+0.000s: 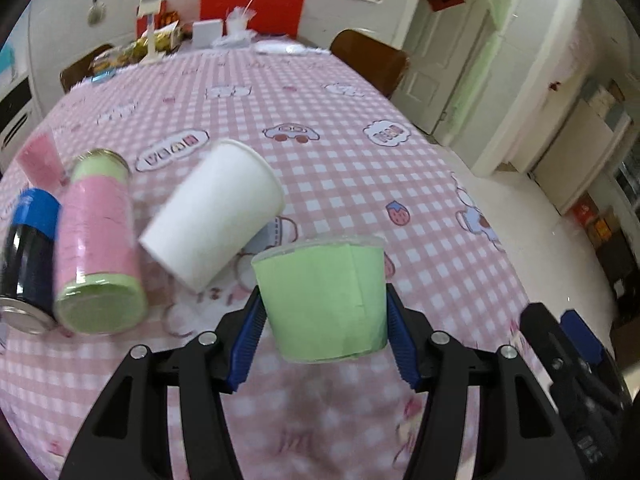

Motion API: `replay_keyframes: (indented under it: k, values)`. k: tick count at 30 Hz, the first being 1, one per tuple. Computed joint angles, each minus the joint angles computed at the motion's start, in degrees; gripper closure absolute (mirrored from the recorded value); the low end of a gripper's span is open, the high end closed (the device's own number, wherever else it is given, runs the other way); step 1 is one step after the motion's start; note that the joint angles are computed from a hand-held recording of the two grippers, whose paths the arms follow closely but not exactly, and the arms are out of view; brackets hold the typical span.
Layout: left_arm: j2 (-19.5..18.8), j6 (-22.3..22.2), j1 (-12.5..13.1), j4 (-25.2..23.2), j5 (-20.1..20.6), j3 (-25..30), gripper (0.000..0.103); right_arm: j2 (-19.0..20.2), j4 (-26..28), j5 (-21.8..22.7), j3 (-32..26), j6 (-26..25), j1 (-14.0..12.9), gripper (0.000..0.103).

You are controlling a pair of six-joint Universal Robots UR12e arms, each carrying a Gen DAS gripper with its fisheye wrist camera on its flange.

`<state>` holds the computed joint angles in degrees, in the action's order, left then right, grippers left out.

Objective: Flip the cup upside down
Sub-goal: 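Close the left gripper on the light green cup and lift it, then rotate the held green cup so its rim faces up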

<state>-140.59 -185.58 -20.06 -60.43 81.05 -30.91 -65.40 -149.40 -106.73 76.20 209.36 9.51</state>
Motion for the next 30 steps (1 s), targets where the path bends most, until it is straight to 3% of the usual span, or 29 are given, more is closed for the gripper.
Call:
replay_keyframes:
  k: [4,11,20,30]
  values:
    - [5.0,4.4,0.8,4.5,0.0,-8.2,0.045,-0.6,1.4,-1.3,0.3,0.6,1.5,0.008]
    - [11.6,9.9,3.3,6.8,-0.1,-19.4,0.045,-0.8,3.5,-2.0,0.5,2.6,4.8,0.008]
    - [15.7,12.4,7.0,6.6,-5.6,-26.5,0.045,0.4,9.5,-1.3,-1.2,6.6,8.2,0.008]
    - [15.3,16.3,8.0,1.7,-6.8,-26.2,0.044,1.1,10.3,-1.4,-1.9,8.1,9.6,0.008]
